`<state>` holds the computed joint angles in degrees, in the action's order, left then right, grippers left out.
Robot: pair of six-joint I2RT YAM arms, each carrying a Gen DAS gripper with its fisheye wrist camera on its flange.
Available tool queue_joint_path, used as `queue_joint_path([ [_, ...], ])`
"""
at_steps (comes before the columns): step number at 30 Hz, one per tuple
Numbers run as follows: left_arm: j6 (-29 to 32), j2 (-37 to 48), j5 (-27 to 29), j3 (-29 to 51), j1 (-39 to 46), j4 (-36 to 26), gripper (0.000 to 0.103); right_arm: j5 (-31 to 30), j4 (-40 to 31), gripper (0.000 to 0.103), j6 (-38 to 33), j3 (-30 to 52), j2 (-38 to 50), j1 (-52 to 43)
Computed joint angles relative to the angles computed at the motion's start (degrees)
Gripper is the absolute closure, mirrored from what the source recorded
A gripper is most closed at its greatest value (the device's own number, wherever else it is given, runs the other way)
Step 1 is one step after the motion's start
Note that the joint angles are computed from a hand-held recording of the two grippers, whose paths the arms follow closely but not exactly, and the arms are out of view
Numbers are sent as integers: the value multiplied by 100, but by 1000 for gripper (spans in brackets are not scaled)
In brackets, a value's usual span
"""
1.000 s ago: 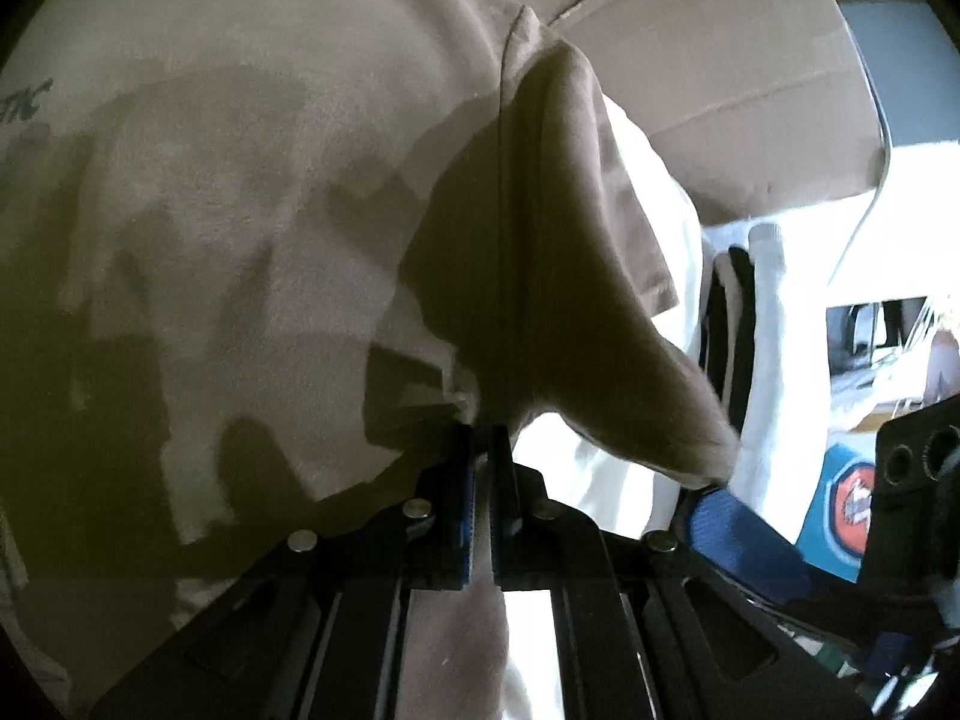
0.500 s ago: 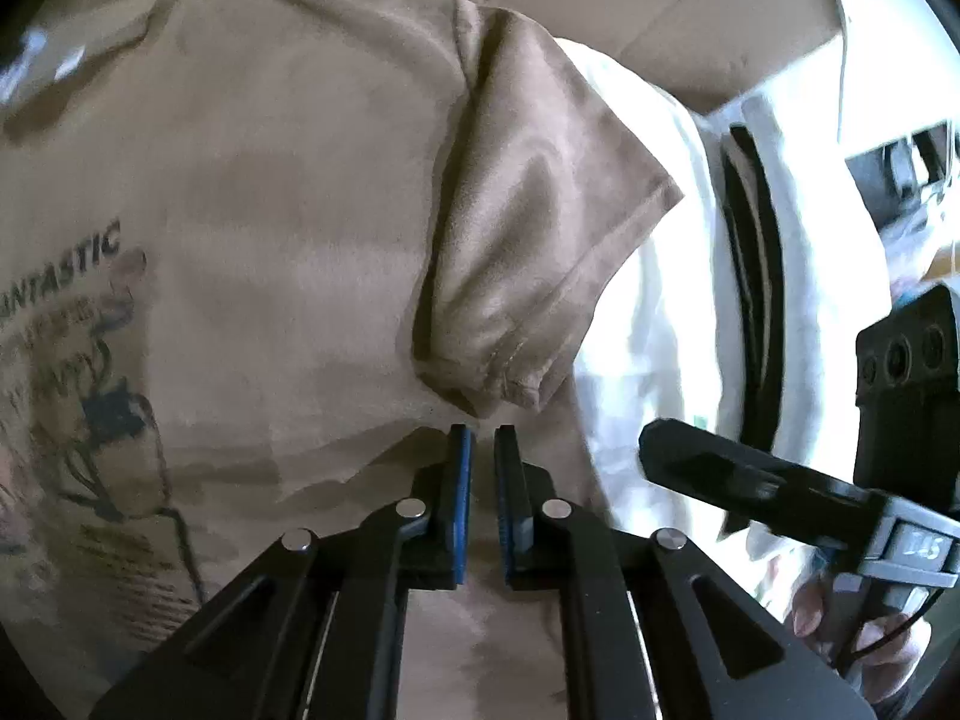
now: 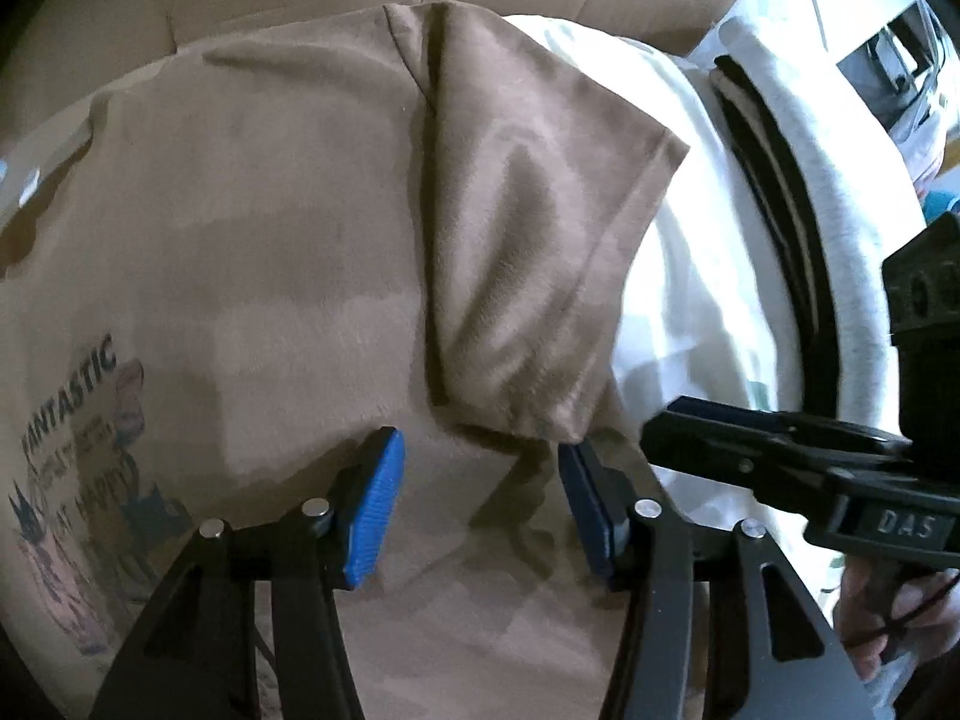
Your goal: Fold clothes
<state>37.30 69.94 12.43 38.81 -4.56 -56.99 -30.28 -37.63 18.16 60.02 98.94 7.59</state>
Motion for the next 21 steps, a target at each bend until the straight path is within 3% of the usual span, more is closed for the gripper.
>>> queue_joint_path([
  [5,59,116,-235,-83,-382,445,49,175,56,72,-137,30,39,22],
  [10,142,135,185,198,-130,347,49,396,171,74,-240,215,173,137],
  [17,287,280,352,364,-10,320,50,719,430,74,-345,257,274,281],
  [21,51,148,310,285,-403,415,50,766,647,74,-379,143,264,277],
])
